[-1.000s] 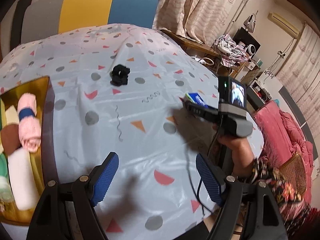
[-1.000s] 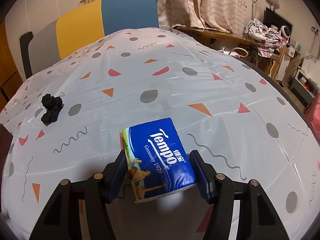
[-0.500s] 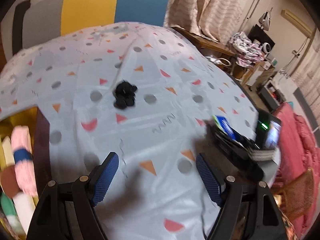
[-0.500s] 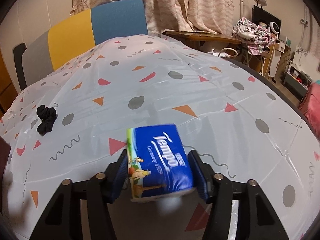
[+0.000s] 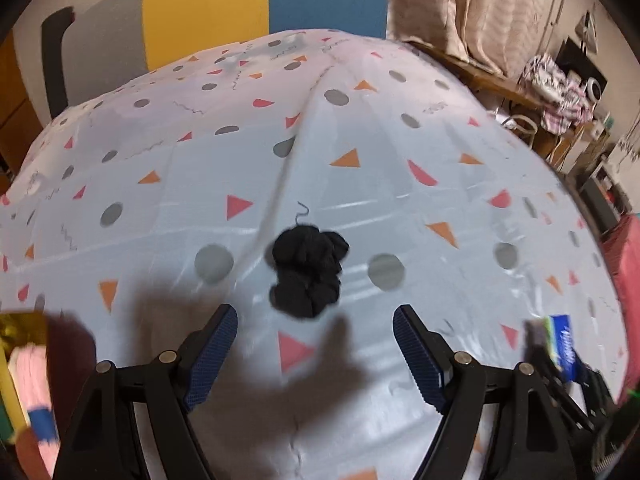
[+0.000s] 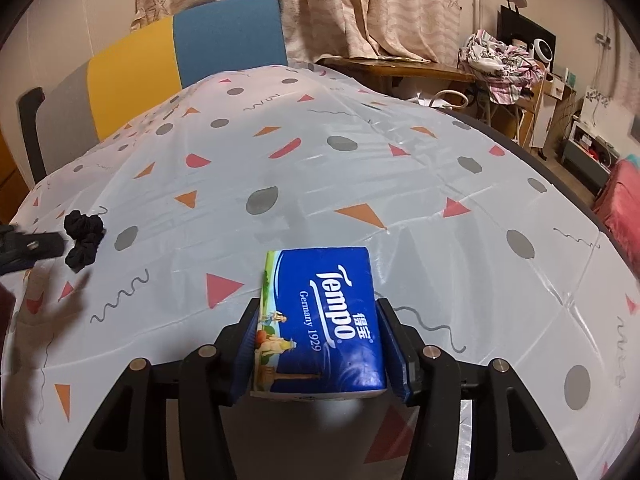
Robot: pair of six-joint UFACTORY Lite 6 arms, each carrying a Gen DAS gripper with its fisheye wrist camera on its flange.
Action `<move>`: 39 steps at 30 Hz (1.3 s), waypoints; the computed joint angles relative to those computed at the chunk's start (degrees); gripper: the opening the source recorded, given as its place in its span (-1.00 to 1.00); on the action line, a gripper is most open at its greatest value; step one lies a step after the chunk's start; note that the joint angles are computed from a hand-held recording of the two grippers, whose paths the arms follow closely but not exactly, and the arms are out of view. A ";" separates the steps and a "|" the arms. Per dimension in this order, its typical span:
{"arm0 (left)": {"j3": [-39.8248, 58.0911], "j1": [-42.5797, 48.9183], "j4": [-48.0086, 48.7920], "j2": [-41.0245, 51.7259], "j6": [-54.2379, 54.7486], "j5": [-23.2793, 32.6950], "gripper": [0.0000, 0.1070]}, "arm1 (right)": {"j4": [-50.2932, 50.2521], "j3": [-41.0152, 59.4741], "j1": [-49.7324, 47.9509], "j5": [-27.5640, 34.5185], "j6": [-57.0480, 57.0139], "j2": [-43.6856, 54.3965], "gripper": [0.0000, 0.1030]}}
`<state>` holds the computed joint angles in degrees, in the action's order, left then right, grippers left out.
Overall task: Organize soft objects
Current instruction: 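Grasp the black scrunchie with the left tool while the right tool holds the tissues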
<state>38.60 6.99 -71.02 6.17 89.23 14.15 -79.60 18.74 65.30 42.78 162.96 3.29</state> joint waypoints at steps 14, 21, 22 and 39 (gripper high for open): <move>3.42 2.64 -20.27 7.98 22.53 1.87 -0.39 | 1.75 1.63 1.19 1.51 -0.99 2.38 0.02; -3.21 9.96 -17.03 0.08 23.51 9.80 -0.55 | 4.01 1.47 2.96 3.70 -0.39 1.92 0.02; -3.96 10.71 -15.68 -0.97 22.72 10.73 -0.55 | 4.05 1.46 2.97 3.75 -0.50 1.81 0.02; 6.30 -1.04 -31.23 11.41 32.85 -1.51 0.08 | 1.80 0.57 1.50 2.18 0.93 1.59 0.02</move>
<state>44.91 5.95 -102.25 17.57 122.08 12.64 -77.79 19.31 66.80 44.96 163.89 4.88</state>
